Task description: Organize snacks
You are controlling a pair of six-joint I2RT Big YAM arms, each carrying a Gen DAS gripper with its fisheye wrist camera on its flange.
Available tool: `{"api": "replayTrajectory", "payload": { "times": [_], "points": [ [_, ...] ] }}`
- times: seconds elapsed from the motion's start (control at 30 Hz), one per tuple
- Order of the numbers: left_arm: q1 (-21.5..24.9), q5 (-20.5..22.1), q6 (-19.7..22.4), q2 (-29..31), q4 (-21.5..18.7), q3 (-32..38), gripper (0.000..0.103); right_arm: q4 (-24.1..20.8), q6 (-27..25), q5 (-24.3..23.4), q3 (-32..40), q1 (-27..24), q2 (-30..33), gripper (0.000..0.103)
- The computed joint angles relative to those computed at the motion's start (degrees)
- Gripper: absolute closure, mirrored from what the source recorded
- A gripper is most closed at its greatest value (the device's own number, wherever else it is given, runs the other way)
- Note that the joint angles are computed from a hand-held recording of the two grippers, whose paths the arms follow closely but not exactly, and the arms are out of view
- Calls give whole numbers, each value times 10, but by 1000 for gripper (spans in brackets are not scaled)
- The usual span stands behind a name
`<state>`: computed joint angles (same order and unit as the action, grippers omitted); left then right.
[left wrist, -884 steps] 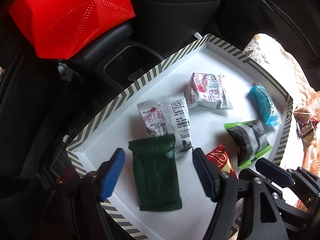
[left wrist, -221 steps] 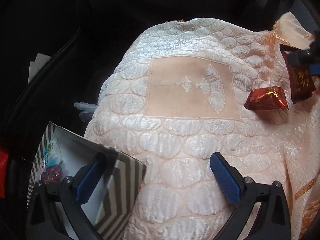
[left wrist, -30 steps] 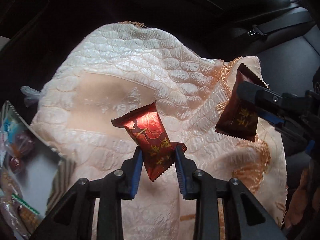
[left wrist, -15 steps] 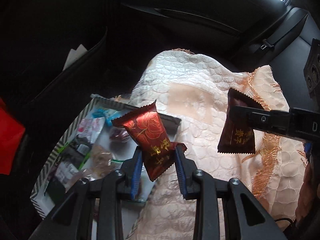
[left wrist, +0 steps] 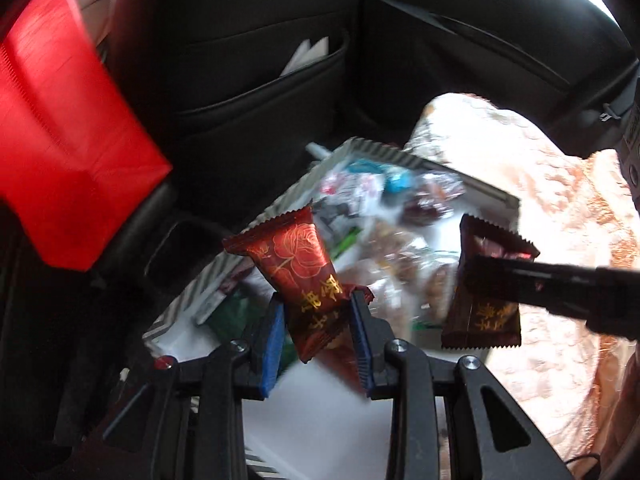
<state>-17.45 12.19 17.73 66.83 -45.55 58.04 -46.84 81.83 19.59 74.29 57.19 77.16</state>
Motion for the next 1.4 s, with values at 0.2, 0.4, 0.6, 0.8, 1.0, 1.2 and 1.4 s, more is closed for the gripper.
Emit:
{"api": "replayTrajectory", "payload": {
  "times": [0.2, 0.4, 0.6, 0.8, 1.0, 1.2, 1.4],
  "points": [
    [5, -14, 7, 10, 17, -16, 69, 32, -5, -47, 10, -16, 44, 73],
    [-1, -35, 4, 3, 39, -36, 69, 11, -1, -49, 19, -13, 58, 72],
    [-3, -45, -8, 5, 43, -41, 32, -62, -6, -4, 58, 0, 74, 71],
    [3, -42, -14, -4, 45, -47, 23, -134, 4, 41, 102, 7, 92, 64],
    [9, -39, -24, -30, 69, -63, 8, -260, 31, 114, 160, 35, 115, 64],
    [13, -34, -21, -51, 72, -72, 6, -412, 81, 160, 237, 59, 163, 64],
    [34, -13, -38, -54, 61, -68, 2, -488, 137, 180, 269, 75, 186, 64]
  ]
}}
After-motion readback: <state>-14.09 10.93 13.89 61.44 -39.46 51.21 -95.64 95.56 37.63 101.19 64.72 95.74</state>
